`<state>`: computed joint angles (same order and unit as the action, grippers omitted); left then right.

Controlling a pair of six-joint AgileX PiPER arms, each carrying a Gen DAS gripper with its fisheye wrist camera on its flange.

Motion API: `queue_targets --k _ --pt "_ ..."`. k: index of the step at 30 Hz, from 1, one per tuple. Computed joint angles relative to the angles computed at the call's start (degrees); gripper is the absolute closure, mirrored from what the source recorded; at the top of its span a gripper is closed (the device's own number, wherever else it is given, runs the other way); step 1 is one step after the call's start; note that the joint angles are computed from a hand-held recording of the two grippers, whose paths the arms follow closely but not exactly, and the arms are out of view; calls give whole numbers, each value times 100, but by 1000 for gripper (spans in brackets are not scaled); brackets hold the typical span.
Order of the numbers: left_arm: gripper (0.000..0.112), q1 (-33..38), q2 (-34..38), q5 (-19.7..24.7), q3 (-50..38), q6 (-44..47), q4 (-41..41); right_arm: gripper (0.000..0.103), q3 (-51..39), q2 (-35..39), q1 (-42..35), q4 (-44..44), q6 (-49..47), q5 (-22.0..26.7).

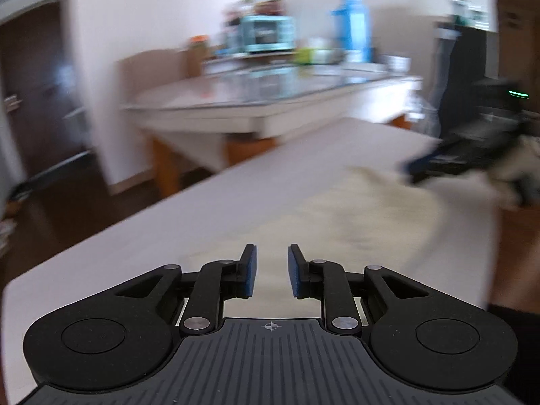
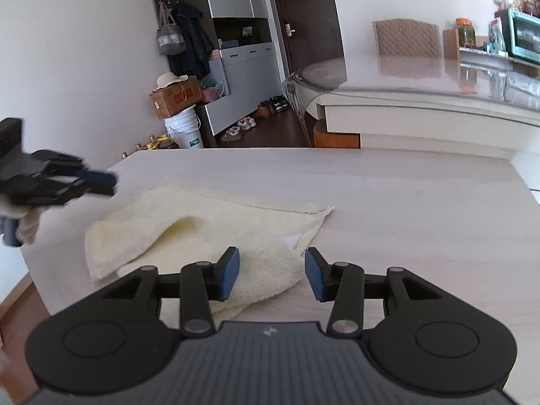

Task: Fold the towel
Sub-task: 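Lay the towel flat on the table and open both grippers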

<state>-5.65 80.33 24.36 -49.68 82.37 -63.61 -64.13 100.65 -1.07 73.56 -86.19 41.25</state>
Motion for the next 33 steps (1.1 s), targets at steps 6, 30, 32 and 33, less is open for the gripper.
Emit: queue_targets --k 6,30,32,33 --pt "80 -409 -179 299 163 187 575 90 -222 100 79 -237 254 163" --pt "104 -281 -1066 1486 240 -569 2126 95 411 -1489 -404 -821 -129 1839" --pt "102 -184 -1236 1800 244 -699 2313 95 461 -1598 -451 -1018 -206 2174" --pt "102 -159 -1299 1920 245 -762 2409 95 481 -1669 -440 -1216 -257 2326"
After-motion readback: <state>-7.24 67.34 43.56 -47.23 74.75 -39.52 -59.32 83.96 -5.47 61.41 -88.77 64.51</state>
